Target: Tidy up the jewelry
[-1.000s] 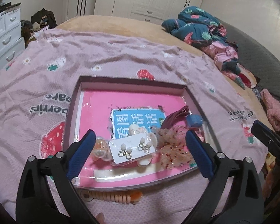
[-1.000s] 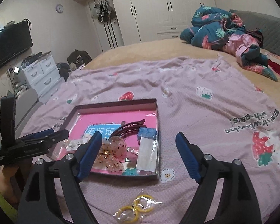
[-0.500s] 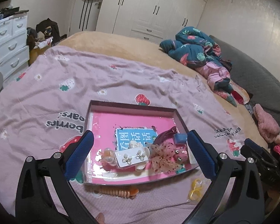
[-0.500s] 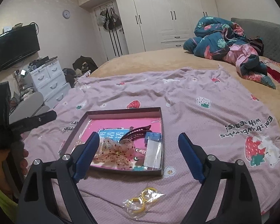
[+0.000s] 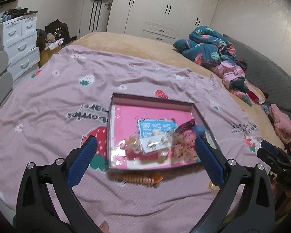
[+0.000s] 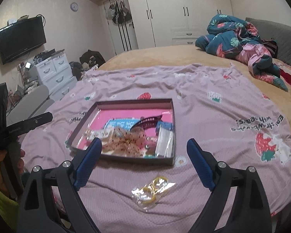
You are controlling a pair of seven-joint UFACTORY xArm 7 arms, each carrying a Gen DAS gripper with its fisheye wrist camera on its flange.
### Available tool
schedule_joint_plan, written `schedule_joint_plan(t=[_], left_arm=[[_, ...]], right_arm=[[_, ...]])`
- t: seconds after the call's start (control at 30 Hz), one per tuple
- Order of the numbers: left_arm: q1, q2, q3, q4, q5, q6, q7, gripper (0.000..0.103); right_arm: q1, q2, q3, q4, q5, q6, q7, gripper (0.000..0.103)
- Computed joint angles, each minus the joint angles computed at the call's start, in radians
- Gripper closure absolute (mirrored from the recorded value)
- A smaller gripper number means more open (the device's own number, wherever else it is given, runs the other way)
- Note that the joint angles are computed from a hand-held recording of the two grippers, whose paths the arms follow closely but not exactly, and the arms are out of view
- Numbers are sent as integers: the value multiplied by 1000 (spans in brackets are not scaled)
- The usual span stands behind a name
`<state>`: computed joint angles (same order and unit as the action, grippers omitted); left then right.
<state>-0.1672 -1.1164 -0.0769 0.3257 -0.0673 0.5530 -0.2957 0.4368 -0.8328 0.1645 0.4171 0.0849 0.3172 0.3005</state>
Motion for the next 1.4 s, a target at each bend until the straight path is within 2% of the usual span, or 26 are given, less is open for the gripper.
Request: schedule_joint_plan(t=[0.47, 0.87, 1.1, 1.2, 1.33, 1.4], left_arm=[[-34, -95, -7, -105, -9, 101, -12, 9], [-79, -139, 30, -182, -61, 175, -6, 9], [-129, -44, 48, -202, -117, 104, -6, 9], [-149, 11, 59, -197, -140, 55, 0, 9], [-168, 99, 81, -178, -177, -19, 3, 9], [-176, 141, 80, -167, -186, -54, 4, 9]], right_arm=[[46, -6, 19, -60, 18, 45, 31, 14], [78, -9, -23, -116, 50, 103, 27, 14], [105, 50, -52, -139, 112, 104, 28, 14], [127, 102, -78, -137, 142, 66, 3, 15], [152, 187, -107, -116, 185, 10, -33, 23], [173, 227, -121, -109, 209, -38, -57, 32]])
